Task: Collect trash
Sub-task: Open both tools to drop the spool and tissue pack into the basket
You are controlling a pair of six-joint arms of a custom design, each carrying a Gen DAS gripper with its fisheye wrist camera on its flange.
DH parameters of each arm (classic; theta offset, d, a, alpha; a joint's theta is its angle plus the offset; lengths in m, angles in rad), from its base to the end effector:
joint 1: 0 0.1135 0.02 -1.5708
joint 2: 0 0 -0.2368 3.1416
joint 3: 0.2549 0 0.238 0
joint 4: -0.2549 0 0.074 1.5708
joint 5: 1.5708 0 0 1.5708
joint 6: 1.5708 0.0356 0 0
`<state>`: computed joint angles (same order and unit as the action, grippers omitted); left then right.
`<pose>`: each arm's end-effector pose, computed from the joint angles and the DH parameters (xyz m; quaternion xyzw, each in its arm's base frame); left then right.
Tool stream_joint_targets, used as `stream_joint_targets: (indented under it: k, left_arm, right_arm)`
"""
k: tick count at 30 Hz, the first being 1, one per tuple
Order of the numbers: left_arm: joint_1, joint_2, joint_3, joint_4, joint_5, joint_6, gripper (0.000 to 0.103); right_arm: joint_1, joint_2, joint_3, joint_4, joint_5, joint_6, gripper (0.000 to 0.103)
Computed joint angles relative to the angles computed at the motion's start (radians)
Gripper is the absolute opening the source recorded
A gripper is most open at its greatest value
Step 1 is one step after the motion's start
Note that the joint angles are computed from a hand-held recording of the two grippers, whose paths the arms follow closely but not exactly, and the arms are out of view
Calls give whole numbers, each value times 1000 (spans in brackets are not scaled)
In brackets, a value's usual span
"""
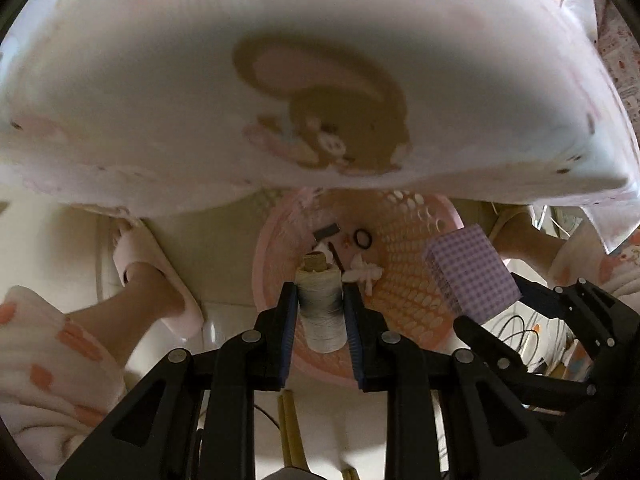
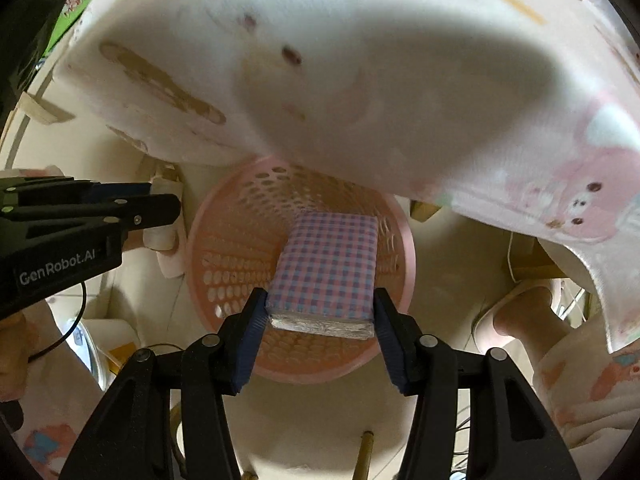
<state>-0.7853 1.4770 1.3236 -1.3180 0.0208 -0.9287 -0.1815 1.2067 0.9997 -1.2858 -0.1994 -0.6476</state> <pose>0.1731 -0.1741 0.2643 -0.0710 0.9962 -0.0444 0.0247 0.1802 -0.0259 0.2376 -0.2334 0.9665 0.0754 0.0756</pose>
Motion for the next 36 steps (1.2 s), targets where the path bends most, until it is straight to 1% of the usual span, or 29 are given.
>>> stream_joint_targets:
  k: [6, 9, 14, 17, 22, 24, 25, 28, 31, 33, 36]
  left_arm:
    - [-9, 18, -25, 17, 19, -5, 22]
    - [-7, 29, -43, 33, 32, -2, 22]
    - [2, 49, -80, 68, 69, 3, 21]
    - [7, 48, -87, 74, 76, 2, 21]
    - [22, 40, -101, 82, 94, -4, 21]
    - [21, 45, -98, 76, 97, -5, 21]
    - [20, 47, -97, 75, 96, -5, 21]
    - [22, 39, -96, 72, 99, -3, 21]
    - [18, 18, -90, 62, 91, -11, 24]
    - [15, -6, -76, 46, 78, -18, 29]
    - [-11, -41, -38, 9, 22, -44, 34]
  right_arm:
    - [24, -34, -34, 25, 33, 3, 55]
    - [19, -2, -37, 30, 39, 15, 55]
    - [65, 3, -73, 67, 109, 48, 55]
    - [82, 23, -79, 67, 118, 69, 55]
    - [89, 16, -92, 69, 134, 68, 56]
    - [86, 19, -97, 73, 137, 70, 61]
    - [81, 19, -93, 72, 134, 71, 66]
    - [62, 21, -76, 71, 122, 69, 68]
    - [43, 24, -52, 56, 108, 72, 68]
    - [29, 19, -30, 40, 93, 70, 68]
    - [13, -10, 4, 20, 73, 50, 71]
